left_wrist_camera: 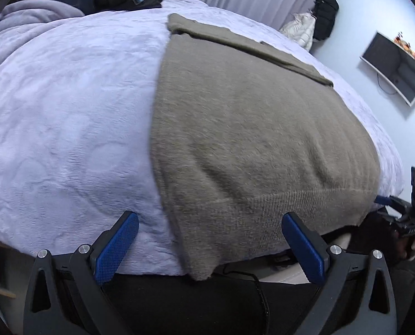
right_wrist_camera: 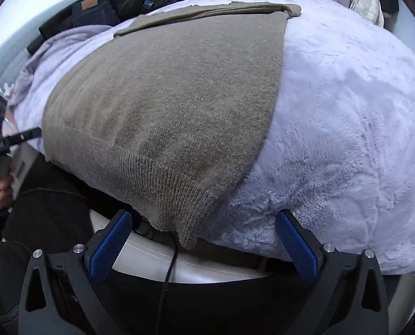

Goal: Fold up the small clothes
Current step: 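Lower both tools to the sweater hem and close them on it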

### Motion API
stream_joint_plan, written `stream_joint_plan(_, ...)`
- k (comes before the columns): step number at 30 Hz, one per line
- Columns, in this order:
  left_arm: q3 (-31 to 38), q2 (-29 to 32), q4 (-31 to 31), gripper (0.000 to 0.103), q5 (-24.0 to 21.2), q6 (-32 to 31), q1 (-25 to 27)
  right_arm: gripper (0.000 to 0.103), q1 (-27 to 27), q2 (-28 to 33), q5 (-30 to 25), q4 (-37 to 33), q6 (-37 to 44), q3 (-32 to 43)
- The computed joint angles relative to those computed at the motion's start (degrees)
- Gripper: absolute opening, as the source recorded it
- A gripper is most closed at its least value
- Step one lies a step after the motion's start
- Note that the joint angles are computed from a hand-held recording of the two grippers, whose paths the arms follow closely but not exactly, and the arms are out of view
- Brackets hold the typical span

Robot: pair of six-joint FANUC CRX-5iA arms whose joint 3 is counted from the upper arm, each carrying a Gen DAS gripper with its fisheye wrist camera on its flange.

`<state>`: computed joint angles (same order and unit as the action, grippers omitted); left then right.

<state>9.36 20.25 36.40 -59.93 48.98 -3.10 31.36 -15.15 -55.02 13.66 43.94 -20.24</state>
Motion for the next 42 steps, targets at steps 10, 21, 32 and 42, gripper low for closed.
stream_joint_plan(10, 2.40, 1.95, 0.29, 0.103, -1.80, 1.12, -2.14, 0.093, -2.75, -0.40, 5.36, -9.07, 9.01, 0.69)
stream_joint_plan(21, 1.75, 1.67, 0.68, 0.101, -1.61, -0.07, -2.58, 0.075, -4.12, -0.40, 7.69, -12.98, 10.49, 1.13)
stream_joint_plan(32, 3.69, 2.00, -4.88, 0.093, -0.70, 3.11, -3.92, 0.062, -4.62, 4.23, 7.48, -16.33, 13.69, 4.94)
stream_joint_plan(42, 0.68, 0.75, -0.81, 0.027, -0.86, 2.76, -1.55, 0.009, -3.37, 2.18, 8.84, -14.48, 11.76, 3.52)
